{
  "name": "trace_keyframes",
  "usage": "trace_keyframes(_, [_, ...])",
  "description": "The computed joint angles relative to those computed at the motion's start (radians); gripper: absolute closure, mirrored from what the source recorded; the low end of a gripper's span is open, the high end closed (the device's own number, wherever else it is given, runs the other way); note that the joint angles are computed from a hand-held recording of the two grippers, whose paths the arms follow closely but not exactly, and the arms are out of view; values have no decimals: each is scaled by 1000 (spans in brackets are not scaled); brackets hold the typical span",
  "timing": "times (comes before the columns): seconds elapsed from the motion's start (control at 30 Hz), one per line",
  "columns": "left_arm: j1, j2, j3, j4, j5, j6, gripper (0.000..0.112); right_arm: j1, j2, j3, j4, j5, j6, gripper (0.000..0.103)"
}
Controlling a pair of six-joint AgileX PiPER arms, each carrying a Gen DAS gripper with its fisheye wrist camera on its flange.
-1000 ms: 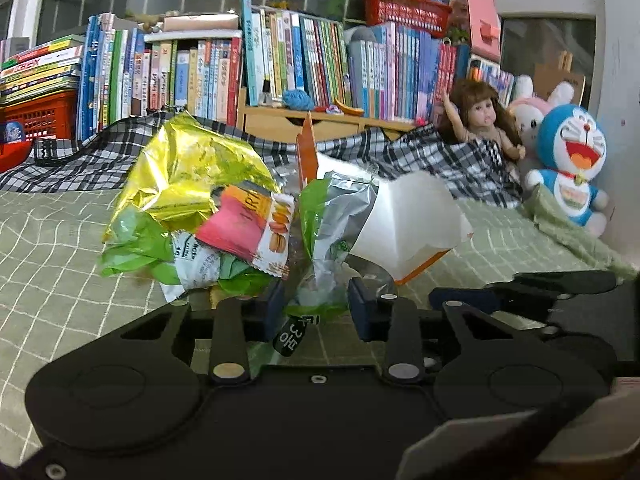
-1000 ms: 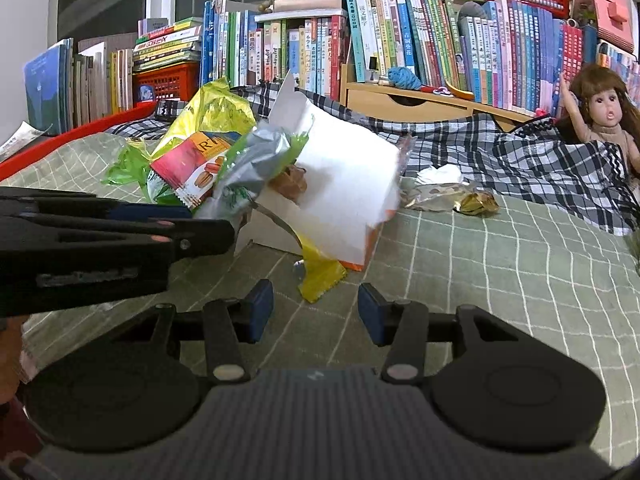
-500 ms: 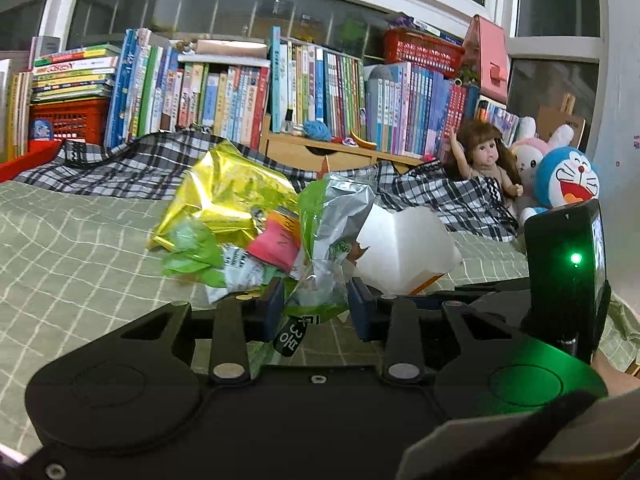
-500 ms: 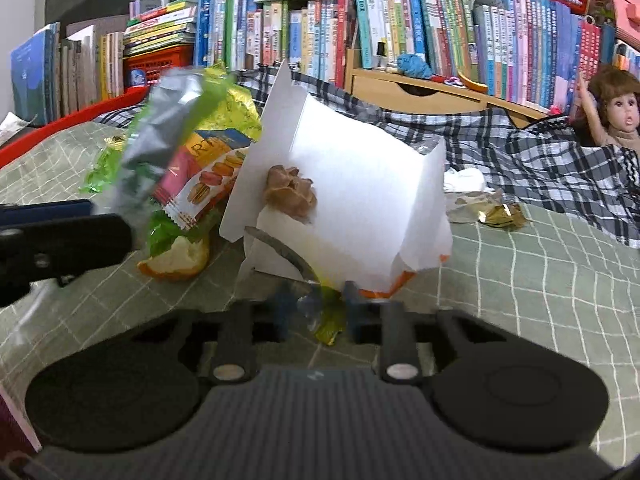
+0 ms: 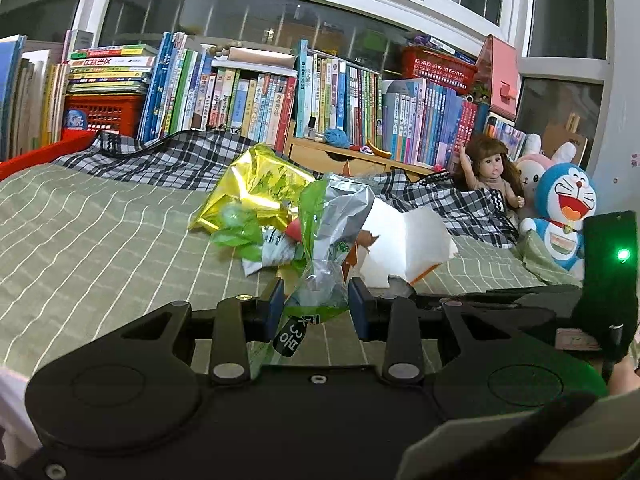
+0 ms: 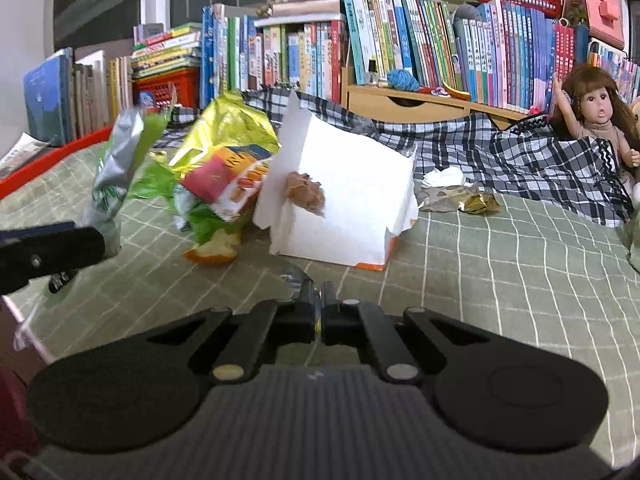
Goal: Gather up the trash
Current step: 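Grasp the green-silver wrapper with left tool while right tool grasps a small foil wrapper, then lower both tools into the black bin and open both grippers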
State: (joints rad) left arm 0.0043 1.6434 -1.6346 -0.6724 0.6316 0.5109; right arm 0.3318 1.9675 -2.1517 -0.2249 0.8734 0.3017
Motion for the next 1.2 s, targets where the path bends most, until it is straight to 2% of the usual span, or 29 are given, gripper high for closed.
trace_keyframes(0.17, [25, -76, 88, -29, 6, 33, 79, 28, -92, 120, -20, -48, 23, 96])
trace_keyframes(0.2, [31, -86, 99, -33, 11, 39, 79, 33, -98, 127, -29, -49, 24, 91])
trace_keyframes(0.23, [33, -92, 104, -32, 16, 38, 79, 39, -100, 132, -49, -50, 35, 80])
trace_keyframes(0.27, [36, -99, 112, -33, 18, 38, 79, 46, -102, 139, -70, -53, 44, 64])
trace_keyframes(0.3, [38, -106, 121, -36, 18, 41, 79, 45, -99, 140, -67, -56, 36, 57])
trace_keyframes(0.33, [40, -110, 125, -39, 19, 46, 79, 45, -89, 133, -69, -57, 32, 46])
trace_keyframes(0.37, [42, -113, 129, -42, 21, 51, 79, 45, -78, 127, -77, -60, 29, 40])
trace_keyframes(0.53, [37, -113, 136, -30, 13, 59, 79, 31, 38, -19, -39, 11, -30, 34])
trace_keyframes(0.67, [34, -95, 125, -10, 14, 41, 79, 28, 156, -203, -13, 111, -95, 33])
trace_keyframes(0.77, [36, -77, 112, -5, 16, 30, 79, 20, 191, -256, 13, 125, -94, 35])
trace_keyframes(0.8, [36, -72, 109, -4, 15, 28, 79, 15, 193, -255, 27, 118, -91, 44])
trace_keyframes(0.87, [36, -62, 99, -2, 18, 23, 79, 18, 178, -220, 3, 88, -65, 70])
trace_keyframes(0.97, [34, -54, 99, -4, 18, 26, 79, 20, 135, -129, -21, 26, -36, 74])
trace_keyframes(1.2, [33, -52, 105, -17, 24, 34, 79, 12, 40, 18, -1, -59, -12, 75])
